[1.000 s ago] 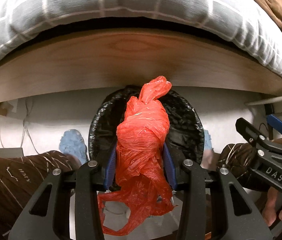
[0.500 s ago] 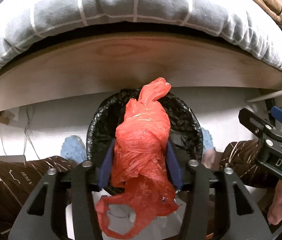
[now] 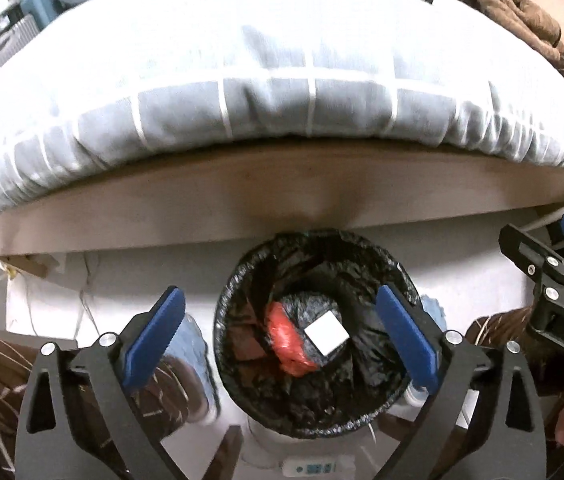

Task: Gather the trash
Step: 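Raise both tools back over the bed toward the remaining trash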

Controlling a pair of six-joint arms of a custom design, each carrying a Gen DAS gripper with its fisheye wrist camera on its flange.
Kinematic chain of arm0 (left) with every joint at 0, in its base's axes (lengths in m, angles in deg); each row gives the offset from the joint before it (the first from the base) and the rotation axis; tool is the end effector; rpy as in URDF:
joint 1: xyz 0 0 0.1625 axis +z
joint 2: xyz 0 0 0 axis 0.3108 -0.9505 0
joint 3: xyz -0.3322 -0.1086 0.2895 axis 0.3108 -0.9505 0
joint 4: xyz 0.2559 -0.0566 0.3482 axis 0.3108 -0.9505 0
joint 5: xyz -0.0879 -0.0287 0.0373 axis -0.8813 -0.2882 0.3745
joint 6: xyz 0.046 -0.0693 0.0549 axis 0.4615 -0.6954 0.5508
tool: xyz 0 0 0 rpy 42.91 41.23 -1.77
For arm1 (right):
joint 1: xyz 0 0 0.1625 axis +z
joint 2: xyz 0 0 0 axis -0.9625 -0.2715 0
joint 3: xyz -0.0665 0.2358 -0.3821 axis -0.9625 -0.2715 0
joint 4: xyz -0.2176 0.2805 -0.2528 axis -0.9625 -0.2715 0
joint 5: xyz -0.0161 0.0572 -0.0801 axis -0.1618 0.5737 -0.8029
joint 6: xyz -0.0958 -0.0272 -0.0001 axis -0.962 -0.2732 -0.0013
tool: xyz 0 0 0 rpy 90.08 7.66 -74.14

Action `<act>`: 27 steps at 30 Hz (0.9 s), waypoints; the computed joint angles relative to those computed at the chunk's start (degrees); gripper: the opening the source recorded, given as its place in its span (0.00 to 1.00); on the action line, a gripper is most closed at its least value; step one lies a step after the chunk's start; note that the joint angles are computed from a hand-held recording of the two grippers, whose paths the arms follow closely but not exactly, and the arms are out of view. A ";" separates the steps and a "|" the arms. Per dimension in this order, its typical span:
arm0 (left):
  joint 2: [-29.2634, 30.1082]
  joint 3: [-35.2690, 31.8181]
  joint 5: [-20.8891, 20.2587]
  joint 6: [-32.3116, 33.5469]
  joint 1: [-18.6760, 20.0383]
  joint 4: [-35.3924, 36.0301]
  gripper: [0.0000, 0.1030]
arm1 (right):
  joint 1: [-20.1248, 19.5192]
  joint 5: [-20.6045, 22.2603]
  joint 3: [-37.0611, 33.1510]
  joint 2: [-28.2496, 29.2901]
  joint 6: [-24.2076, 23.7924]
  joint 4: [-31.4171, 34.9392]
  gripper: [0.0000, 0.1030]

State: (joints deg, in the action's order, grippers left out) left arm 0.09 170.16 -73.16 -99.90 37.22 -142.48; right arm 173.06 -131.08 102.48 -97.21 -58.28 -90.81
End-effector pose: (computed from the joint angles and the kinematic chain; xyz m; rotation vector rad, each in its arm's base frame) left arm -0.2368 -0.7171 0.0771 0.0430 2.2664 -0.5590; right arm 0.1859 -0.7575 0.1611 0.5162 -2.2532 0.4972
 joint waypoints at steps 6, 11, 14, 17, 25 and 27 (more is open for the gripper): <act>-2.02 1.13 0.94 1.73 -1.22 -4.74 0.94 | 1.12 2.13 0.16 -1.29 -1.70 -2.89 0.93; -3.85 1.78 1.73 2.39 -2.62 -7.54 0.94 | 2.52 4.59 -0.52 -2.41 -3.01 -5.16 0.93; -4.40 1.12 3.72 3.44 -3.74 -7.84 0.94 | 3.21 5.82 -1.34 -2.93 -3.13 -5.18 0.93; -4.99 0.33 4.46 4.09 -4.41 -7.73 0.94 | 3.73 6.97 -2.04 -3.44 -2.91 -4.47 0.93; -6.64 -0.30 6.64 1.86 -6.14 -6.13 0.94 | 5.19 9.65 -2.64 -5.38 -3.65 -3.13 0.93; -6.89 -0.62 6.97 1.70 -6.46 -5.69 0.94 | 5.61 9.79 -3.13 -5.42 -3.81 -3.16 0.93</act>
